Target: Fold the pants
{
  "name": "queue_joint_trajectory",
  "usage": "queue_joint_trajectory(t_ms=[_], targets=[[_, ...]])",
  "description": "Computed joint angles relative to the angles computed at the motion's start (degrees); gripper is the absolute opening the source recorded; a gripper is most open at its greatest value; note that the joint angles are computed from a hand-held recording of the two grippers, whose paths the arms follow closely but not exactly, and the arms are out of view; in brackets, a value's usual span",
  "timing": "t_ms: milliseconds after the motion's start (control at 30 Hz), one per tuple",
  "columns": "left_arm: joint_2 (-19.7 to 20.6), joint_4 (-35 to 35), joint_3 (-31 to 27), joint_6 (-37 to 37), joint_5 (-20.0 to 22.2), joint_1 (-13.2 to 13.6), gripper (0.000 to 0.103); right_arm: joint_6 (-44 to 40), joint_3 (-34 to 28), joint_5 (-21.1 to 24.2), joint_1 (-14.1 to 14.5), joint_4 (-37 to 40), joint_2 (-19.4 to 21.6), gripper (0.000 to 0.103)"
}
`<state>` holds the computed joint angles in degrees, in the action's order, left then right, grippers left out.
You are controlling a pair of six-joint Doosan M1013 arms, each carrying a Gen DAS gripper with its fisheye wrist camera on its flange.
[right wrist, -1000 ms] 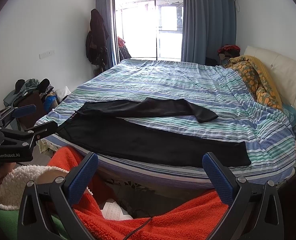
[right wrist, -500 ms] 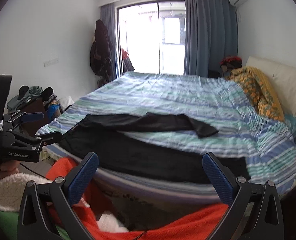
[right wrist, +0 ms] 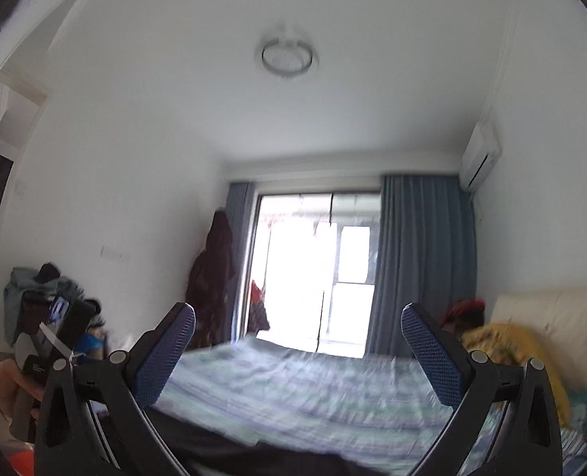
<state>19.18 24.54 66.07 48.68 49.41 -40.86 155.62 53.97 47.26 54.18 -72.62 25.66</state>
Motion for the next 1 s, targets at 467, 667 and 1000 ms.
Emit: queue_joint_trajectory(t_ms=[467,667,1000], targets=[[6.50,-10.93,1.13,1.07,10.64,2.57,0.102,-40.70,-3.80,15.87,-18.03,45.58,13.86,0.082],[9.10,-12.83,-1.68,4.07,15.30,2.95,0.102,-48.72,-15.98,24.48,-20.72,48.67,22.35,0.057],[10.80,-13.93,-2.90,5.67,17.69,3.41,0.102,-50.80,-18.77,28.82,-23.14,38.51,20.40,0.010]])
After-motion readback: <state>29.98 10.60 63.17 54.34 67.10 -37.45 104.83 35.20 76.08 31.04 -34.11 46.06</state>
